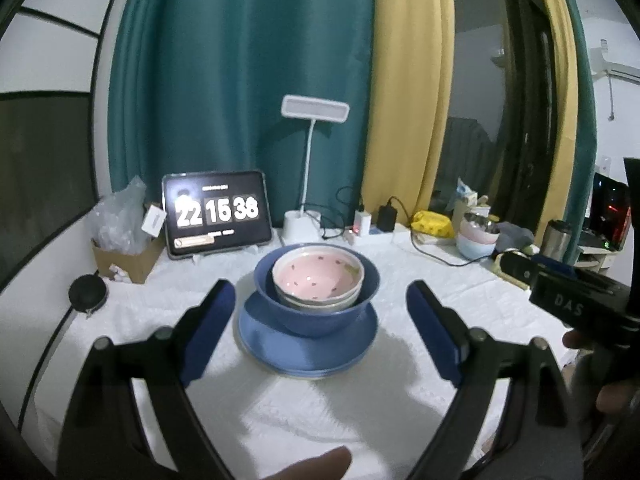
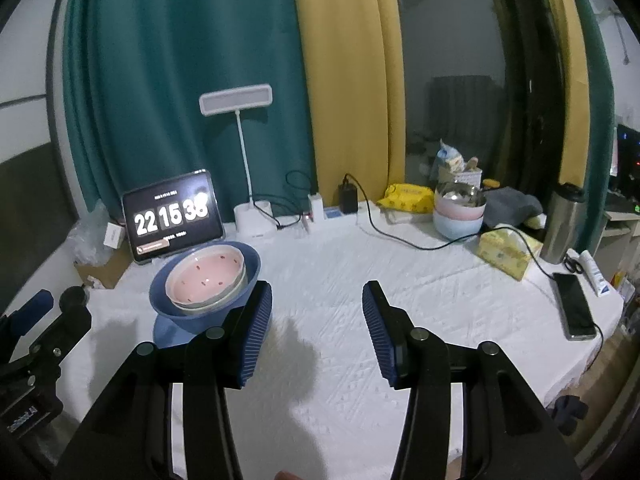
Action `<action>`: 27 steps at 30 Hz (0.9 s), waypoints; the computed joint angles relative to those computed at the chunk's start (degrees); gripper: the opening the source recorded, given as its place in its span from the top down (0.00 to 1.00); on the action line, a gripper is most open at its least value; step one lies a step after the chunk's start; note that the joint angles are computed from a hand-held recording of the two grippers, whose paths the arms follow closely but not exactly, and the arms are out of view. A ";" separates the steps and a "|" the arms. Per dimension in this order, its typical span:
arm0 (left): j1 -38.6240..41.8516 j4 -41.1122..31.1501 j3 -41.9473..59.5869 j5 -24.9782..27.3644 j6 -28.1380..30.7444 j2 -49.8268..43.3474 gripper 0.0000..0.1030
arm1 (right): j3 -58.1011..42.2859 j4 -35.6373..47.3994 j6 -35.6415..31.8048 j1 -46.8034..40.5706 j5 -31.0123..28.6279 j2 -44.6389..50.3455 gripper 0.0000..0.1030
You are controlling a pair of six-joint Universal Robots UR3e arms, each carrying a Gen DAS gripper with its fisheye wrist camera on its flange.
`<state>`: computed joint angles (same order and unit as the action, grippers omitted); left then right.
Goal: Organize plates and bowls
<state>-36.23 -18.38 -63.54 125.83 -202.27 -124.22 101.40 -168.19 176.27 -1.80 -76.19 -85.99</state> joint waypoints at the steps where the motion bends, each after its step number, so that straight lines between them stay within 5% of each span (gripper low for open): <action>1: -0.41 0.30 -0.13 0.40 0.15 0.23 0.14 | 1.11 -0.32 -0.03 -0.40 0.40 -1.36 0.51; 27: -12.07 0.69 5.20 13.84 5.08 2.09 0.14 | 16.30 3.64 -1.74 -14.54 14.58 -31.24 0.48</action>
